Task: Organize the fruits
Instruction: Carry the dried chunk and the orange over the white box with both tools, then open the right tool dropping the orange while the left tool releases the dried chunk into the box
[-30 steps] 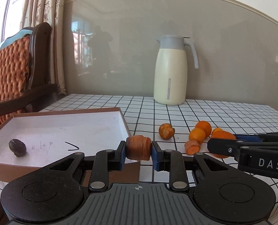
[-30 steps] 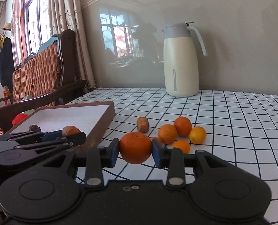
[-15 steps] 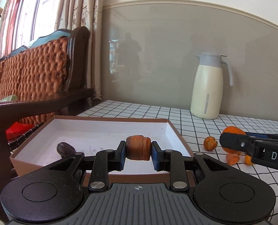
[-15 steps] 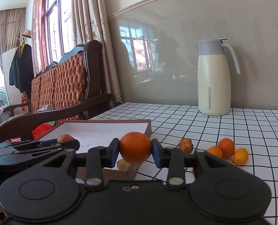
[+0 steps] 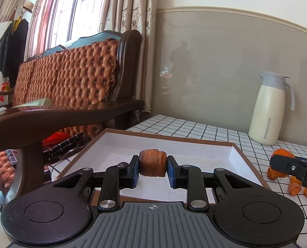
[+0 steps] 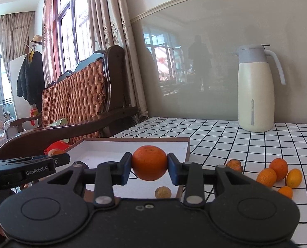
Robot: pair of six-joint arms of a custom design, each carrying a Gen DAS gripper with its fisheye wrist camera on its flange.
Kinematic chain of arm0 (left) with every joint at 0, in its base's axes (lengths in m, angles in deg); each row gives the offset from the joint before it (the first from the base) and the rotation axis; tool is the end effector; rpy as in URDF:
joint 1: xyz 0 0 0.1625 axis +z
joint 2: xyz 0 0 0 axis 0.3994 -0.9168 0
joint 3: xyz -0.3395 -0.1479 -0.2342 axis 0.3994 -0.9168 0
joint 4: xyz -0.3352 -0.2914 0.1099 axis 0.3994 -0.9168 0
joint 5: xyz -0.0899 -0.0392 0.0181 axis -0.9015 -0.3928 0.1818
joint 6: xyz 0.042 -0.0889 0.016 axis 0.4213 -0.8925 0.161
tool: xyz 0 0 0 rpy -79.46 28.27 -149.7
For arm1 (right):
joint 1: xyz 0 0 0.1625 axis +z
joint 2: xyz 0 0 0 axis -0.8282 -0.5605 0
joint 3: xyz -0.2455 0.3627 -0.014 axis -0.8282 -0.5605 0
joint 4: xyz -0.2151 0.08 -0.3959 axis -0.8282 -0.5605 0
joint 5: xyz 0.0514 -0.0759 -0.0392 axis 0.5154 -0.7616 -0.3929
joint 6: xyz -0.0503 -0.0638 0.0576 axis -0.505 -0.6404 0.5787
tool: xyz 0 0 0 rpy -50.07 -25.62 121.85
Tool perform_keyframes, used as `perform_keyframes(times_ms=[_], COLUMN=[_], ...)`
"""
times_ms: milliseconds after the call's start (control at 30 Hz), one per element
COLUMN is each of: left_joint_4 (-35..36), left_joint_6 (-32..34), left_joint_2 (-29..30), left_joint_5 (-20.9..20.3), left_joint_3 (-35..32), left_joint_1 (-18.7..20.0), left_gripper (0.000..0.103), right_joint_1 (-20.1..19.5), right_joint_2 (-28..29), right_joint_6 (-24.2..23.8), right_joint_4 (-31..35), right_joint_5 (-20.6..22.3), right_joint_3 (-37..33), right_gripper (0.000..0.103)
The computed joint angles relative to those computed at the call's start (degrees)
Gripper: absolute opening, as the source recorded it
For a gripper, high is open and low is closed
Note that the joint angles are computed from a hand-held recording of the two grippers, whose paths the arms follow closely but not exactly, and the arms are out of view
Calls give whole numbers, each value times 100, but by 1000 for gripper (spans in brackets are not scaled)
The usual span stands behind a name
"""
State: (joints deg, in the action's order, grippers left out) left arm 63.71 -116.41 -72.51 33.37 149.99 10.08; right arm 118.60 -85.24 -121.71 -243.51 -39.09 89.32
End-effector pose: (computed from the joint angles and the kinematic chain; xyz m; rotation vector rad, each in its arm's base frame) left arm -0.3187 -0.4598 -0.0641 0.9410 2.1850 -1.3717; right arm -0.0092 -0.3531 0.2759 0.3174 -1.9949 1.6207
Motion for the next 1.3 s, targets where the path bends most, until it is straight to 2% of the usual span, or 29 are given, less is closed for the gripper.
perform_keyframes(times_ms=[533, 767, 1167, 1267, 1300], left_joint_4=[-78, 164, 351, 485, 512], left_joint_6=[435, 318, 352, 283, 282], left_joint_2=[-37, -24, 142, 236, 277], left_joint_5=[-204, -284, -246, -310, -363], left_joint_3=[-248, -379, -678, -826, -880], left_joint_1=[390, 546, 682, 716, 724], left_gripper=[28, 28, 28, 29, 29], right_joint_1=[407, 520, 579, 614, 624], right_joint_2=[567, 772, 889, 920, 978], right_joint_6=[108, 307, 366, 386, 376], right_joint_4=[-7, 71, 199, 315, 233], right_joint_5=[-486, -845, -1150, -1300, -1350], right_joint_3=[-484, -753, -967, -1041, -1063], right_gripper=[29, 29, 29, 31, 39])
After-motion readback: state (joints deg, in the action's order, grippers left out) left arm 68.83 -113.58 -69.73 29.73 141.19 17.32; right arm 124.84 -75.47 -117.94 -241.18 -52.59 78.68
